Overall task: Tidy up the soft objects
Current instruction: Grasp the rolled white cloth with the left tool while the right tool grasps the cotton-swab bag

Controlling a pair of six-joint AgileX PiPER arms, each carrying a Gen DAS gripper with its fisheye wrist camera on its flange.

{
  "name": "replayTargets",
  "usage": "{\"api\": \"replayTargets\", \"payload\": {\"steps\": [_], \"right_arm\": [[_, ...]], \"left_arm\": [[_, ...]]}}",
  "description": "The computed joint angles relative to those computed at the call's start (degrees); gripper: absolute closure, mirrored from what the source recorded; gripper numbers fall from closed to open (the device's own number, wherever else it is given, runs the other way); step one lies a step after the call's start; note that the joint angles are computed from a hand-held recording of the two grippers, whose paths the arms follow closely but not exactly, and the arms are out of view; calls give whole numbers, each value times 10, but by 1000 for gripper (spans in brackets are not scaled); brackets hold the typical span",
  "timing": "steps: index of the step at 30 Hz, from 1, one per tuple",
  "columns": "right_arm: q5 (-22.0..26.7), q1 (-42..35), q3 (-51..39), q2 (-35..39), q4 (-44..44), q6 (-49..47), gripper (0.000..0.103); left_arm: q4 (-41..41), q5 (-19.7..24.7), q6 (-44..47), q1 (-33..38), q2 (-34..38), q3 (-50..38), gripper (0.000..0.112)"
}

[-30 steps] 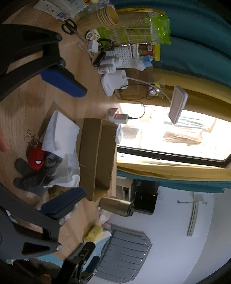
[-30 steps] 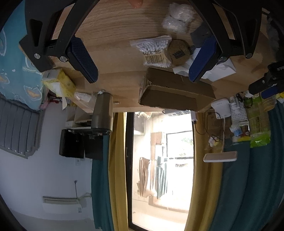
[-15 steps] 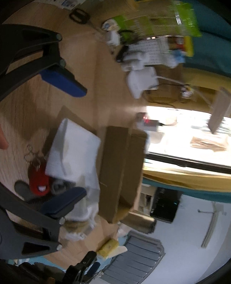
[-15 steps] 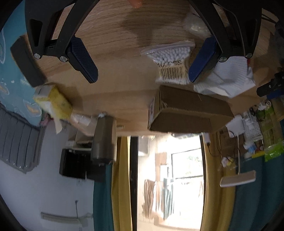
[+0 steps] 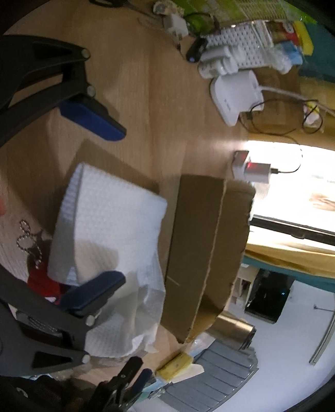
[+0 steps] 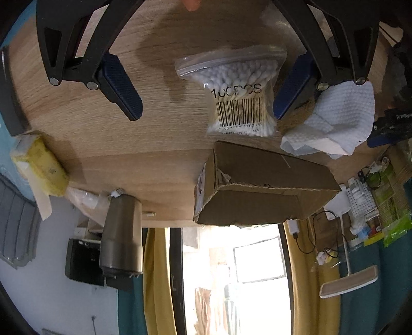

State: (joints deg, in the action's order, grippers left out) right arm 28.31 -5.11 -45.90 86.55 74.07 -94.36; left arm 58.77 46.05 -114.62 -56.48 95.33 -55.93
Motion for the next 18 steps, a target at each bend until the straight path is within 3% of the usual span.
{"api": "replayTargets", "payload": {"steps": [4, 6, 9, 13, 18], "right_arm": [[12, 0, -13, 14, -22, 23, 0], [22, -2, -19, 20, -33, 32, 3], [30, -2, -28, 28, -55, 53, 14], [16, 11, -26, 28, -72, 62, 40], [10, 18, -25, 27, -84, 65, 55]], "left_arm": [[-5, -34, 2, 16, 1, 0, 15], [-9, -51, 10, 26, 2, 2, 29], [-18, -72, 16, 32, 1, 4, 42], [-13, -71, 7, 23, 0, 6, 55], [6, -63, -9, 10, -16, 13, 81]]}}
